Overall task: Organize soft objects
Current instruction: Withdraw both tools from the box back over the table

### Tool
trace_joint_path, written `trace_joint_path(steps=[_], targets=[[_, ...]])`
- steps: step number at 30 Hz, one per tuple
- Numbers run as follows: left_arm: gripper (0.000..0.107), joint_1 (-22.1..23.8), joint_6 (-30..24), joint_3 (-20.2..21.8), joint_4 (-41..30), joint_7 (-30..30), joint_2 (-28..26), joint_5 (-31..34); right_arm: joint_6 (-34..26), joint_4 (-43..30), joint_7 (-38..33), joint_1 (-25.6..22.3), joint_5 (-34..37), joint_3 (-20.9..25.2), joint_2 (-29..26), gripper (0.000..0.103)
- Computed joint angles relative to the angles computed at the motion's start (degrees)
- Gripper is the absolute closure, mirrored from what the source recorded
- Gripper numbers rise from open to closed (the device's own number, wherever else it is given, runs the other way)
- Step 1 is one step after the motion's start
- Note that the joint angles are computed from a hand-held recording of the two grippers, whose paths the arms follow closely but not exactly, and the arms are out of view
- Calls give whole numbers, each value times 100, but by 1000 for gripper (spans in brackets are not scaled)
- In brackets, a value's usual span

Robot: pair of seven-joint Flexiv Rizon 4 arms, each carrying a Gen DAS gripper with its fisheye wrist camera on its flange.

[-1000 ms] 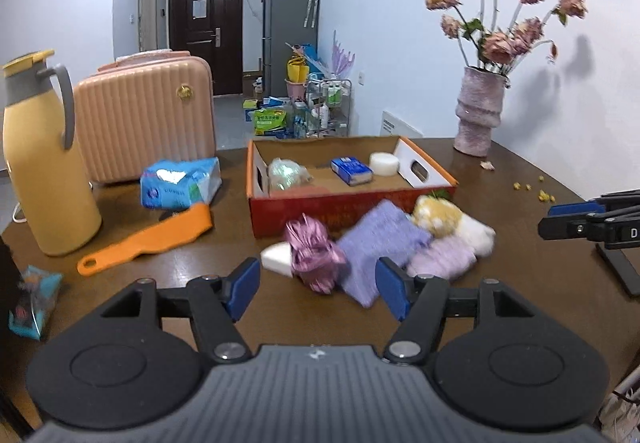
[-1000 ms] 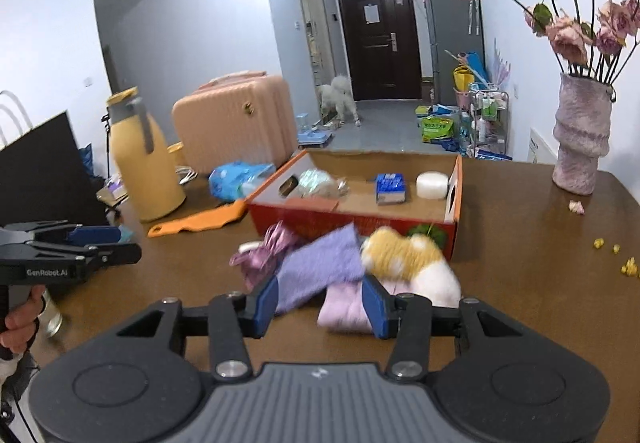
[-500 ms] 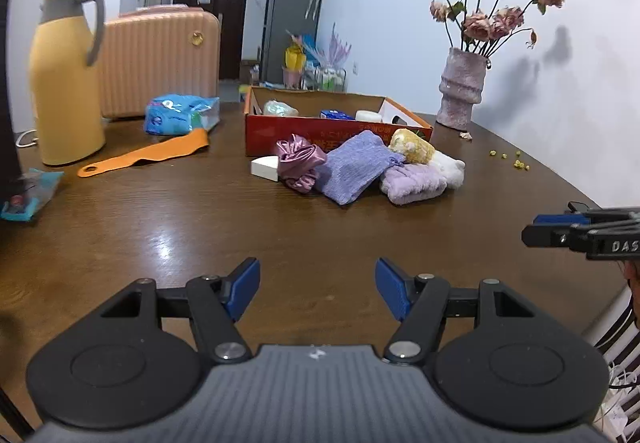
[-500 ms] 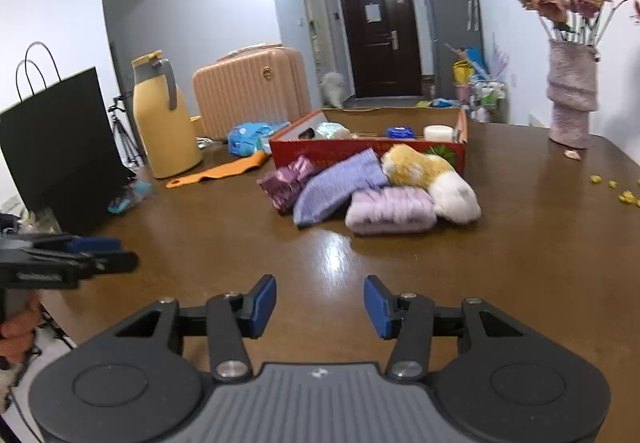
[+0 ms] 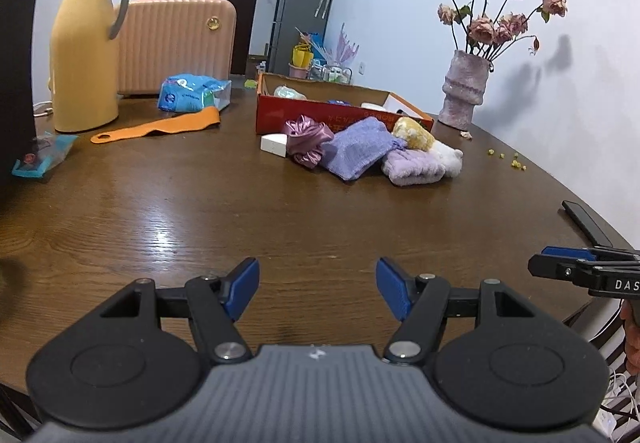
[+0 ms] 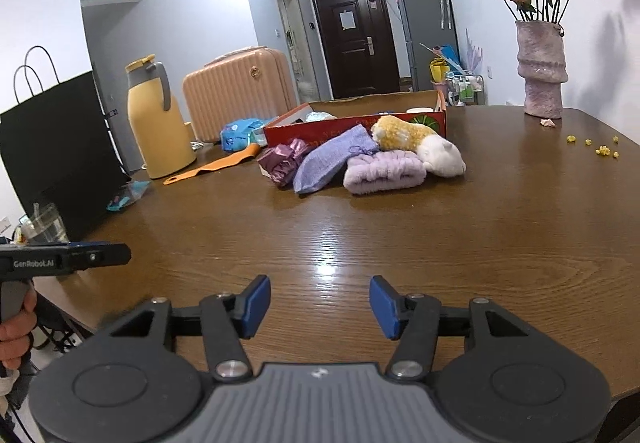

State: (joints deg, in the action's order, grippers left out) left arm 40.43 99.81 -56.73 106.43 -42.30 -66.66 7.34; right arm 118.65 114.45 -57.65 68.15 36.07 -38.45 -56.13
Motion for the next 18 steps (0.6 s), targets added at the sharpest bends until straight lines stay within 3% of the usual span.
trace_joint_path(steps=[11,18], targets=[[40,-860,-431,414,-996,-71,56,-694,-251,-714,74,-744,-536,157,-162,49],[40,-1571,-926,851,-1988,169,68,-1339,-637,-1913,108,-1700,-1381,490,-326,49]])
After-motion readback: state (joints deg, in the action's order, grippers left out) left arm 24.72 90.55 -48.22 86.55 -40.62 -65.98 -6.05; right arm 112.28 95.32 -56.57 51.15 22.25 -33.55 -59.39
